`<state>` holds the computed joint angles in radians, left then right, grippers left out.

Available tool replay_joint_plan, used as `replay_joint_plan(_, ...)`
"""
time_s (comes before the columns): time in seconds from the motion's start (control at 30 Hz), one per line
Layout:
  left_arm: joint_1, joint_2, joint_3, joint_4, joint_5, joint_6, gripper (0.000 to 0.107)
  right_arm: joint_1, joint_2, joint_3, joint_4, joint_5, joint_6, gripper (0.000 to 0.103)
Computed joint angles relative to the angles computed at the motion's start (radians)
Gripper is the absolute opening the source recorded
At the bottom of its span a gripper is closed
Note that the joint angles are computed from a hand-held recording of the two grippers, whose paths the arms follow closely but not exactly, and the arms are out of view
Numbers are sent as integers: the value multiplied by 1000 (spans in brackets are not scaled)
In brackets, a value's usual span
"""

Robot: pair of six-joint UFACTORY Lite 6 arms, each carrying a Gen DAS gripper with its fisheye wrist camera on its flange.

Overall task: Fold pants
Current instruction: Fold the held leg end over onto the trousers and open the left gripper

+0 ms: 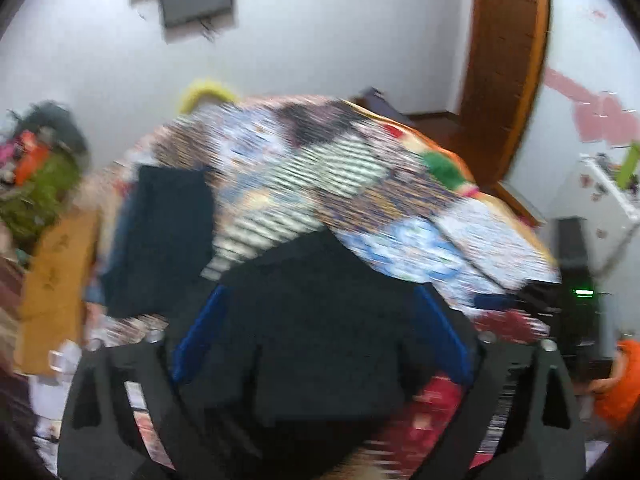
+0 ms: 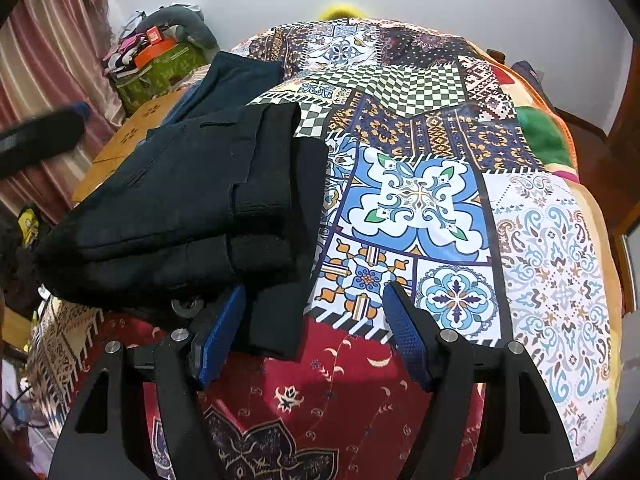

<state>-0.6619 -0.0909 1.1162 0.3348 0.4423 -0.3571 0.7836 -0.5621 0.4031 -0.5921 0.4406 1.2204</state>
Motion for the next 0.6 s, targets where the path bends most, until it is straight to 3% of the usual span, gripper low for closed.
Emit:
replay_joint_plan(0.07,46,9,4,114,-3,-73,100,7,-20,0,-1,17,4,67)
replay_joint_plan(0.2,205,93,49,129,-36,-22,102,13,-54,0,4,37,10,67)
replay_joint_plan(0.4,401,385,256,-41,-48,172,102,18,-69,-4,-32,47,73,68)
replay_joint_plan(0.6,469,698,520,-170,32,296,102,-2,-68,-4,-17,40,69,68)
